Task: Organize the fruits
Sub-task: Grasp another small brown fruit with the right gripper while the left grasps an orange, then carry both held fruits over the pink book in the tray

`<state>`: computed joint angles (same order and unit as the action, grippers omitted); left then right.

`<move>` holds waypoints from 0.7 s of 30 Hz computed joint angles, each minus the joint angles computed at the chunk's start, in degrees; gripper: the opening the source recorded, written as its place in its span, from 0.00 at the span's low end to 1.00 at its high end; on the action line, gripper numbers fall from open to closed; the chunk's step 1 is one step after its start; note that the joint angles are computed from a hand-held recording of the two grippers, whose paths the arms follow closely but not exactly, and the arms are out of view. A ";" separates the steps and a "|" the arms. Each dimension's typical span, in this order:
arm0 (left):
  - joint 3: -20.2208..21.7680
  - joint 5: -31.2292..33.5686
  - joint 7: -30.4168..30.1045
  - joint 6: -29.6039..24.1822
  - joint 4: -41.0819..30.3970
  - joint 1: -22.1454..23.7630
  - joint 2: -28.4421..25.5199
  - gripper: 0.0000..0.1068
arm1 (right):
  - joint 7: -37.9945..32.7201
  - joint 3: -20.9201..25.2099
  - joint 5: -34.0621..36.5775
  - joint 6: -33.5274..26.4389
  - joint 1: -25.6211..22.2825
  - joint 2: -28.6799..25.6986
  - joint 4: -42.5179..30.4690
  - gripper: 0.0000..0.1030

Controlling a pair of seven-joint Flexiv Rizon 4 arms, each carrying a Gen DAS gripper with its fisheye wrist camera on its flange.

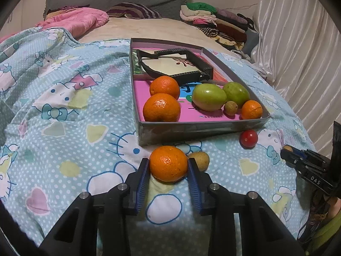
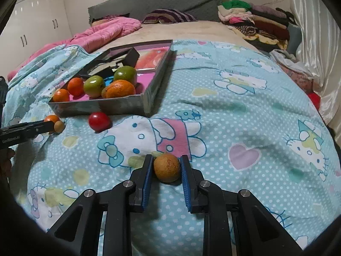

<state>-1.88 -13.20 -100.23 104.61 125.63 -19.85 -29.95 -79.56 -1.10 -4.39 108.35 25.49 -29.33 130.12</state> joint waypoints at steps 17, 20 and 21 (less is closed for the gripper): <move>5.88 -3.07 -0.22 -0.67 1.89 -6.63 6.53 0.33 | -0.59 7.86 -4.39 6.51 -4.45 1.86 0.08 0.25; 6.63 -3.55 -0.26 -1.90 0.98 -7.42 6.63 0.33 | 0.56 10.21 -6.84 6.60 -6.59 1.70 -0.75 0.25; 6.90 -3.56 -0.28 -2.27 0.65 -7.70 6.57 0.33 | 1.11 11.14 -7.98 6.65 -7.57 1.56 -1.13 0.25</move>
<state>5.02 -16.76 -100.51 102.34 126.28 -27.55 -23.38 -78.45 10.04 -12.37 115.00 17.92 -27.77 128.99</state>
